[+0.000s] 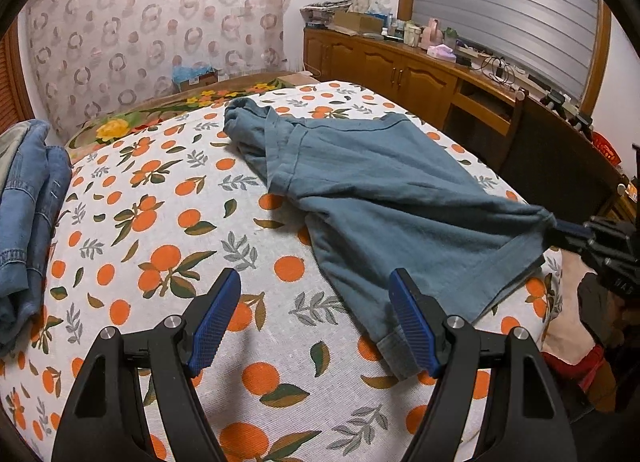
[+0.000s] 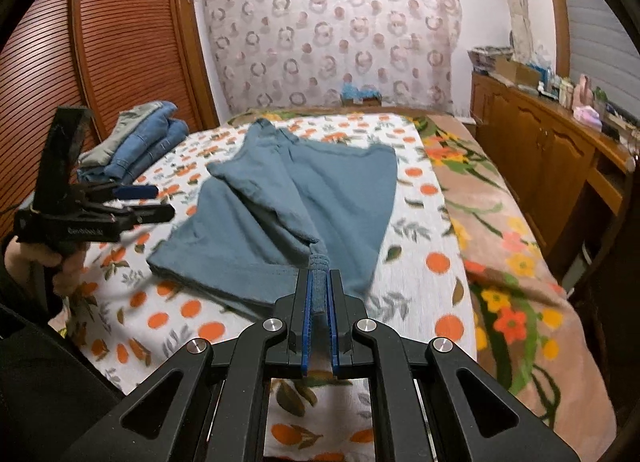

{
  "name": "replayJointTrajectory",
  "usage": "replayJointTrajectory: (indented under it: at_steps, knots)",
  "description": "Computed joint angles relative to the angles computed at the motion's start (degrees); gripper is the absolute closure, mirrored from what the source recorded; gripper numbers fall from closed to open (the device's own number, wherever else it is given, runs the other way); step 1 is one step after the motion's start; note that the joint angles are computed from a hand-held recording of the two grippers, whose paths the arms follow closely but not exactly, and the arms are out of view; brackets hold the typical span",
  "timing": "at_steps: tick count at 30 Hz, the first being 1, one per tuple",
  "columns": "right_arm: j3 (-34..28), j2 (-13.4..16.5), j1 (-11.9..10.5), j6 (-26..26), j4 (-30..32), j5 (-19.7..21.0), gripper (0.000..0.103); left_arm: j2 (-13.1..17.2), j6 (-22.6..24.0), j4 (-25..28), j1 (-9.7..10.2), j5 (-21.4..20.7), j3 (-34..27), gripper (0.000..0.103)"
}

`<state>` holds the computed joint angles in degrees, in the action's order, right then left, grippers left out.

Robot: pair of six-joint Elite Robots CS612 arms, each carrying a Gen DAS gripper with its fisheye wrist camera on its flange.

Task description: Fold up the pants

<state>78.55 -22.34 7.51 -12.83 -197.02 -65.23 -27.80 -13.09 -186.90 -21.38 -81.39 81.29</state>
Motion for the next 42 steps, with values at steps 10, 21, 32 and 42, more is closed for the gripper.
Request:
replayJointTrajectory:
  at_steps: [10, 21, 32, 42]
  knots:
    - [1.11, -0.58, -0.19, 0.96, 1.89, -0.83, 0.096, 0.10, -0.64, -0.56, 0.23, 0.35, 0.07, 0.026]
    - [0.51, -0.67, -0.44, 1.74, -0.16, -0.51, 0.074, -0.37, -2.30, -2.03, 0.81, 1.61, 0.78, 0.026]
    - [-7.98, 1.23, 2.17, -4.02, 5.84, 2.22, 0.073, -0.05, -1.11, -0.84, 2.39, 2.54, -1.51, 0.026]
    - [-20.27, 5.63, 4.52, -10.07, 19.67, 5.23, 0.073, 0.58, -1.14, 1.04, 4.28, 2.01, -3.51, 0.026]
